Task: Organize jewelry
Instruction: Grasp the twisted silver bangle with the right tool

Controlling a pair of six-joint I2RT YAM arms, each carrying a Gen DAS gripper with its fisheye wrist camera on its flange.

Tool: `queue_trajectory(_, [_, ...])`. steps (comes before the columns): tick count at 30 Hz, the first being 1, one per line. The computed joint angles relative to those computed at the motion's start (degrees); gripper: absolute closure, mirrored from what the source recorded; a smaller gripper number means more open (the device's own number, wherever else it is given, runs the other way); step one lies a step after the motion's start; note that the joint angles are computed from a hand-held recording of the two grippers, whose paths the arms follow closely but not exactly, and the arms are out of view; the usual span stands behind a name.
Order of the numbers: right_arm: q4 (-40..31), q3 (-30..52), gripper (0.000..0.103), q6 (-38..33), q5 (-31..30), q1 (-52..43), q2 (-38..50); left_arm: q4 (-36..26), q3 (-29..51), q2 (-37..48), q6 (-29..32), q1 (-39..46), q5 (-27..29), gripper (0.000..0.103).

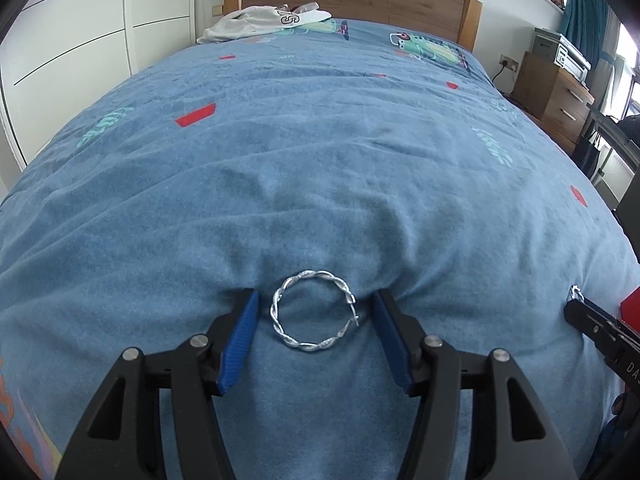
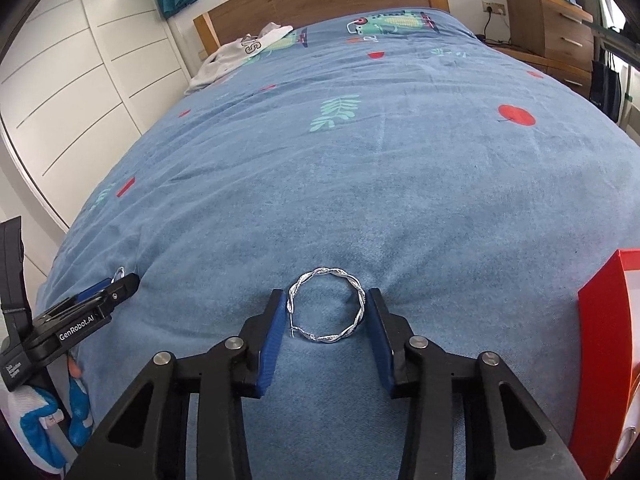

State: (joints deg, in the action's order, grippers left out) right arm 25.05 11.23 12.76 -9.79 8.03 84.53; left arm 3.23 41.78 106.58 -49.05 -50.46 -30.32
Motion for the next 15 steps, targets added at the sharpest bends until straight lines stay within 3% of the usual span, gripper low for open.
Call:
queue_trajectory(4, [1.22, -0.83, 0.063, 0.29, 0.38, 0.43, -0.42, -0.42, 0.27, 0.14, -0.32, -0.64, -1.08, 0.049])
queue_trajectory(9, [-0.23, -1.88, 0.063, 0.09, 1.16, 1.31, -4.02, -1.31, 0.07, -0.95, -0.14, -2.49, -2.25, 0.065])
queue_trajectory(15, [-5.10, -2.86, 0.063, 0.53, 1.97, 3.32, -10.52, -1.74, -1.66, -3.62, -2.07, -4.54, -2.21, 0.065])
